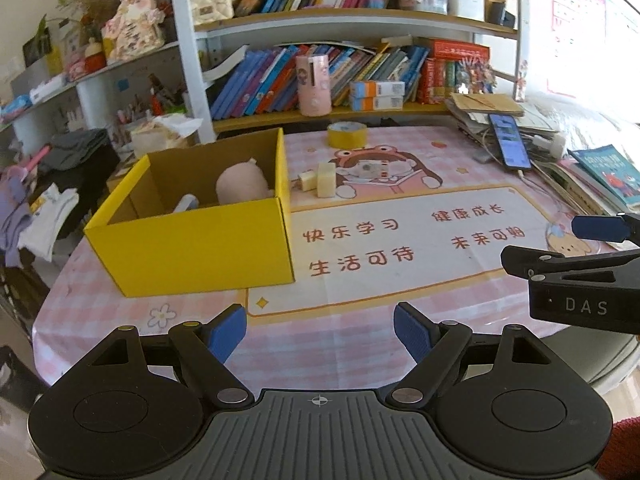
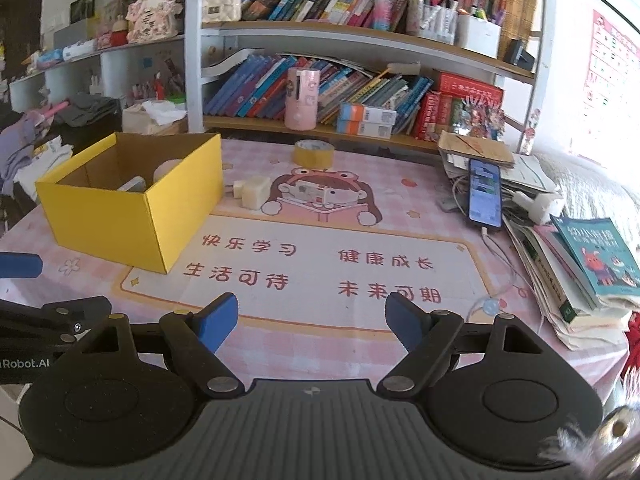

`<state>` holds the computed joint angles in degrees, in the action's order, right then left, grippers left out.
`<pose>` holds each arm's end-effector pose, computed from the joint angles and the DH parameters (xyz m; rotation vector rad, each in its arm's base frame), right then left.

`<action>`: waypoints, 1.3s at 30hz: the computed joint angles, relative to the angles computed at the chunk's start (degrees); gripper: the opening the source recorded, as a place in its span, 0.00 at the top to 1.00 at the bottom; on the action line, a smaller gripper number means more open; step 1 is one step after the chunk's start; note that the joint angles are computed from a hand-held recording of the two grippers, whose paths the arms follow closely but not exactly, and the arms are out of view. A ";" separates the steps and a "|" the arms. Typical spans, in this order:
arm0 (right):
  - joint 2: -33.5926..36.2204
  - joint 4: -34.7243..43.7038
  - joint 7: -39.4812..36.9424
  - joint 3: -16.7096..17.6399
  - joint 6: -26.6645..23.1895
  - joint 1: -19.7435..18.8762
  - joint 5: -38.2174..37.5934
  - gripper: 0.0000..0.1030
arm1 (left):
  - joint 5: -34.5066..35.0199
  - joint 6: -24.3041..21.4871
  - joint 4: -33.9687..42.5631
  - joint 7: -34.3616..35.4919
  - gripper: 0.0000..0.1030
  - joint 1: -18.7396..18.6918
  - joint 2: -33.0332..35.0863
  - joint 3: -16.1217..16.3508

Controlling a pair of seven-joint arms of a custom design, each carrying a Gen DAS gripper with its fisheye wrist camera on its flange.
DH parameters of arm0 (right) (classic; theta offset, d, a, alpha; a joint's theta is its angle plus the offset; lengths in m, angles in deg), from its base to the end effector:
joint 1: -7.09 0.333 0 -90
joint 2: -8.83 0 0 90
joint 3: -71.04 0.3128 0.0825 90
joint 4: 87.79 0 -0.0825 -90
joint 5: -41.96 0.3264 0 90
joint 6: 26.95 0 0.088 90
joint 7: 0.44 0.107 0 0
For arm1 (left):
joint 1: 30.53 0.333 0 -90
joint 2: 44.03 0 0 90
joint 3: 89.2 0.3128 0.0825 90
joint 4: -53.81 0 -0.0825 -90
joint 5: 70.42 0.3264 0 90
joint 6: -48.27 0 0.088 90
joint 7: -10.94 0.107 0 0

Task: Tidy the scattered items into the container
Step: 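Move both open tools back toward the remaining items on the mat, then move the left tool to the cream block while the right tool approaches the white-red tube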

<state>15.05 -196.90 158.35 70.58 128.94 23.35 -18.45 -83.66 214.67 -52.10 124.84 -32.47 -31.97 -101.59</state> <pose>0.5443 0.1873 0.5291 -1.6022 1.7526 -0.9802 0.5970 -0.1259 0.5369 -1.3214 2.0870 -0.9028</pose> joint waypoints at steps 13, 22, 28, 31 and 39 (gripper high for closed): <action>0.51 0.00 -0.80 -0.24 -2.11 -0.13 2.55 0.24 | -2.06 -2.40 2.36 3.99 0.19 0.30 1.99 -1.56; 3.35 3.10 -4.17 -1.49 -2.50 -0.69 5.13 0.24 | -1.73 -5.10 9.01 4.80 0.19 -0.62 7.06 -2.18; 6.96 6.97 -8.87 -3.26 -1.84 -1.34 8.75 0.28 | -0.99 -6.97 15.96 5.69 0.21 -1.27 12.35 -3.57; 9.05 9.21 -12.48 -4.18 -1.50 -1.96 11.72 0.29 | 0.88 -9.68 22.11 4.25 0.21 -3.01 16.47 -3.02; 17.53 19.82 -31.01 -4.15 -0.54 -6.39 28.14 0.29 | 9.65 -20.64 46.20 -7.85 0.21 -9.94 30.29 2.27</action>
<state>32.58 -177.07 127.33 66.43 128.40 16.97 9.69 -74.01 194.03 -5.89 116.99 -42.40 -1.69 -99.33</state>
